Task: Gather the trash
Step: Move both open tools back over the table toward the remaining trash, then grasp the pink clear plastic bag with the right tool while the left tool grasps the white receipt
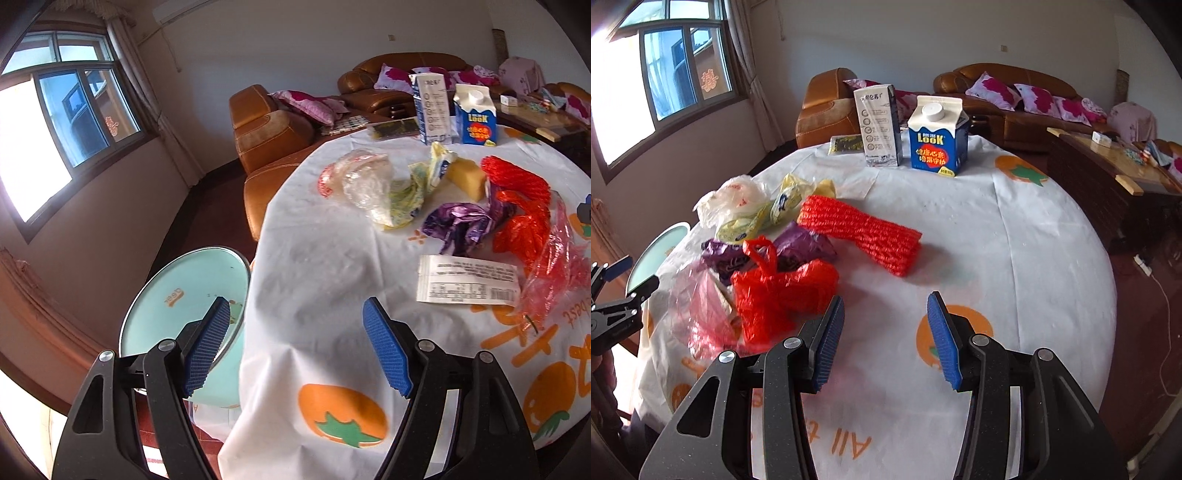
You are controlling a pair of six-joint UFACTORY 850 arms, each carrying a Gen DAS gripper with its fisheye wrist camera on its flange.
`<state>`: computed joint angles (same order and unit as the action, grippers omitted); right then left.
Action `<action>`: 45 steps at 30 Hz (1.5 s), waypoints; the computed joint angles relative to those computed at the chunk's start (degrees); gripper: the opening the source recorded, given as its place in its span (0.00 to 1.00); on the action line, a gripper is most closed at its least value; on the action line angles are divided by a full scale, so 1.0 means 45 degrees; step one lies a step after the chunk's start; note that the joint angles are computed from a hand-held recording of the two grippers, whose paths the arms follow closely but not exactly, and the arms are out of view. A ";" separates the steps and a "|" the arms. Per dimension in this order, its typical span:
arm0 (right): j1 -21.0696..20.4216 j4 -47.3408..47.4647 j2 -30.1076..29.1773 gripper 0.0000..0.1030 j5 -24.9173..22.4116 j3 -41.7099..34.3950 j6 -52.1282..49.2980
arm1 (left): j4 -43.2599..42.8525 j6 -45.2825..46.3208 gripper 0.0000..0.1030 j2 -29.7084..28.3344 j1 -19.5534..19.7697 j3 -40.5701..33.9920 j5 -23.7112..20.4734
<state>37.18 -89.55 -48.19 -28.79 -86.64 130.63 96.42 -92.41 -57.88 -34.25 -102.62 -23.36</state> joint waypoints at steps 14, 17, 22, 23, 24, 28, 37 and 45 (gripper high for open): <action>0.0471 -0.0714 -0.0045 0.46 -0.0035 -0.0070 0.0783 | 0.1082 -0.0890 0.72 0.0191 -0.0300 0.0674 0.0006; 0.0568 -0.0942 0.0126 0.46 -0.0238 0.0033 0.0959 | 0.1447 -0.1430 0.72 0.0308 -0.0239 0.0840 -0.0065; 0.0665 -0.1574 0.0062 0.46 0.0347 -0.0100 0.1457 | 0.1651 -0.2143 0.73 0.0510 -0.0068 0.1124 -0.0136; 0.0707 -0.1577 -0.0067 0.46 0.0526 -0.0260 0.1382 | 0.1634 -0.2202 0.73 0.0537 -0.0047 0.1171 -0.0115; 0.0736 -0.1440 -0.0194 0.46 0.0644 -0.0423 0.1119 | 0.1590 -0.2216 0.73 0.0535 -0.0031 0.1174 -0.0082; 0.0786 -0.0372 -0.0912 0.44 0.1184 -0.1306 -0.0298 | 0.1807 -0.2429 0.74 0.0581 -0.0008 0.1242 0.0001; 0.0586 -0.0646 -0.1289 0.17 0.2543 -0.1660 -0.0333 | 0.1914 -0.2434 0.76 0.0567 -0.0030 0.1226 0.0117; 0.0868 -0.3702 -0.0316 0.08 0.1671 -0.0574 0.2560 | 0.1320 -0.1778 0.79 0.0452 0.0005 0.0851 0.0638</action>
<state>41.09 -106.21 -49.61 -21.27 -89.22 142.15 102.37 -100.42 -55.84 -34.22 -98.79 -20.49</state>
